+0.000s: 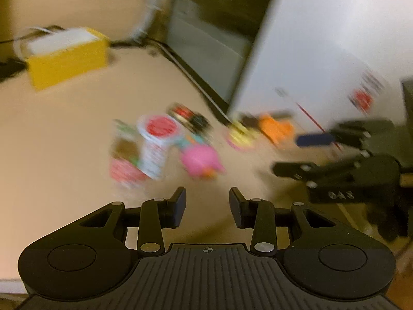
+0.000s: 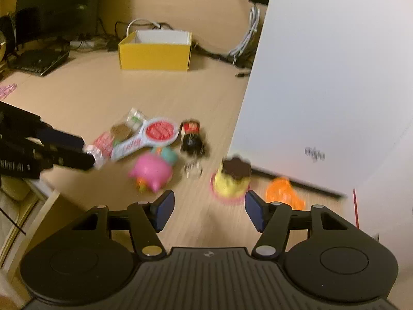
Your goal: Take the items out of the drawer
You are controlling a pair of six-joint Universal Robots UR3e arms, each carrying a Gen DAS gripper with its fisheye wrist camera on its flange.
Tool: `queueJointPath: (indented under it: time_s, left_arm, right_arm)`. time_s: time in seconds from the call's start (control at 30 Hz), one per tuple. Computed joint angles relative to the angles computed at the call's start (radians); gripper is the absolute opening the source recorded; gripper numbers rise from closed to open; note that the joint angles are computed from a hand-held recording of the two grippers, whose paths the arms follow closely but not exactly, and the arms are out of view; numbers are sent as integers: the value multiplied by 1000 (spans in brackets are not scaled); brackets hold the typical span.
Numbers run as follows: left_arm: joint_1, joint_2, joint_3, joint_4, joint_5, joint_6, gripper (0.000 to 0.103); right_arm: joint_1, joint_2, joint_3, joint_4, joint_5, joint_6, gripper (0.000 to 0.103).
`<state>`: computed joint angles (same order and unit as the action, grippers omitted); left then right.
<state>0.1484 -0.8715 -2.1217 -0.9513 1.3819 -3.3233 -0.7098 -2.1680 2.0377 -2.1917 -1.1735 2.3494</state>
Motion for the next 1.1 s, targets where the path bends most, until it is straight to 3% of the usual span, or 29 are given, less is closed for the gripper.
queueJointPath:
  time_s: [0.17, 0.3, 0.47, 0.6, 1.03, 1.1]
  left_arm:
    - [-179, -111, -9, 13, -3, -24, 40]
    - [-277, -227, -24, -14, 13, -76, 40]
    - [-300, -302, -66, -57, 3, -128, 40]
    - [-294, -329, -82, -78, -23, -118, 40]
    - [-215, -440, -105, -15, -183, -75, 45]
    - [-197, -444, -115, -9, -202, -71, 40]
  right_arm:
    - [-121, -117, 1, 283, 32, -148, 67]
    - [-143, -105, 7, 416, -63, -208, 69]
    - [-154, -51, 64, 428, -212, -169, 69]
    - [-204, -42, 84, 460, -254, -212, 69]
    - [-121, 120, 105, 382, -367, -147, 73]
    - [-109, 148, 91, 382, -368, -137, 75]
